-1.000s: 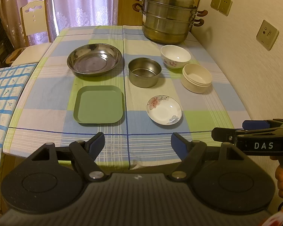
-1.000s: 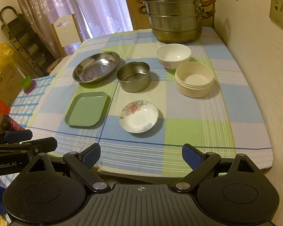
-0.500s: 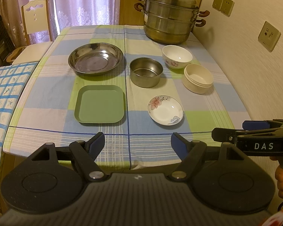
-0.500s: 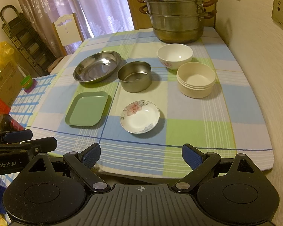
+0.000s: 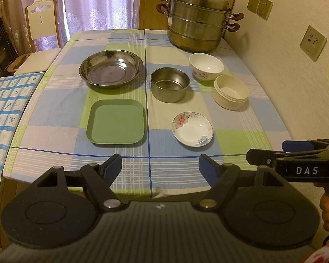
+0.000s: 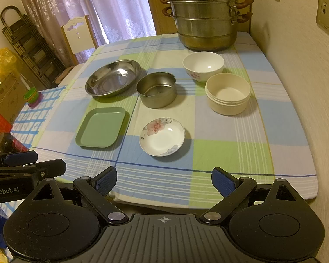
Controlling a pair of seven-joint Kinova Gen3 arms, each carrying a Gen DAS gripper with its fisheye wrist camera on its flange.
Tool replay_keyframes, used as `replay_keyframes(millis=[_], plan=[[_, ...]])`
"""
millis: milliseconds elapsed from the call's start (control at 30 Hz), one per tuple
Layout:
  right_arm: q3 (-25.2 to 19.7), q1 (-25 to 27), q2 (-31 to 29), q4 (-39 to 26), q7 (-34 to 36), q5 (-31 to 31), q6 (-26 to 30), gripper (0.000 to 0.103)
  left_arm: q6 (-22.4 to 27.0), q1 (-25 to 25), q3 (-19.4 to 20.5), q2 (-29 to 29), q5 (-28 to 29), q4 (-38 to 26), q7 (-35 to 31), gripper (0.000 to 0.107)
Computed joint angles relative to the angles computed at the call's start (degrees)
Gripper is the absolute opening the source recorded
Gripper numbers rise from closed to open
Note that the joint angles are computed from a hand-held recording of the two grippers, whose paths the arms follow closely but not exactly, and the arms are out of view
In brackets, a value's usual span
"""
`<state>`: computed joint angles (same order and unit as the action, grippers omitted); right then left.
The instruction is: Organize plates and bowls
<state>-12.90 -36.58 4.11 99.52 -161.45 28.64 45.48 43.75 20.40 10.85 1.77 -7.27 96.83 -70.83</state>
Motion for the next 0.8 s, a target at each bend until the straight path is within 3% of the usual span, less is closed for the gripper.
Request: replay_keyframes(millis=[800], plan=[[0.0, 0.6, -0.5, 0.9, 0.3, -0.1, -0.8, 0.093, 0.0, -0.2, -0.1, 0.0, 0.2, -0.1, -0.2, 0.076]])
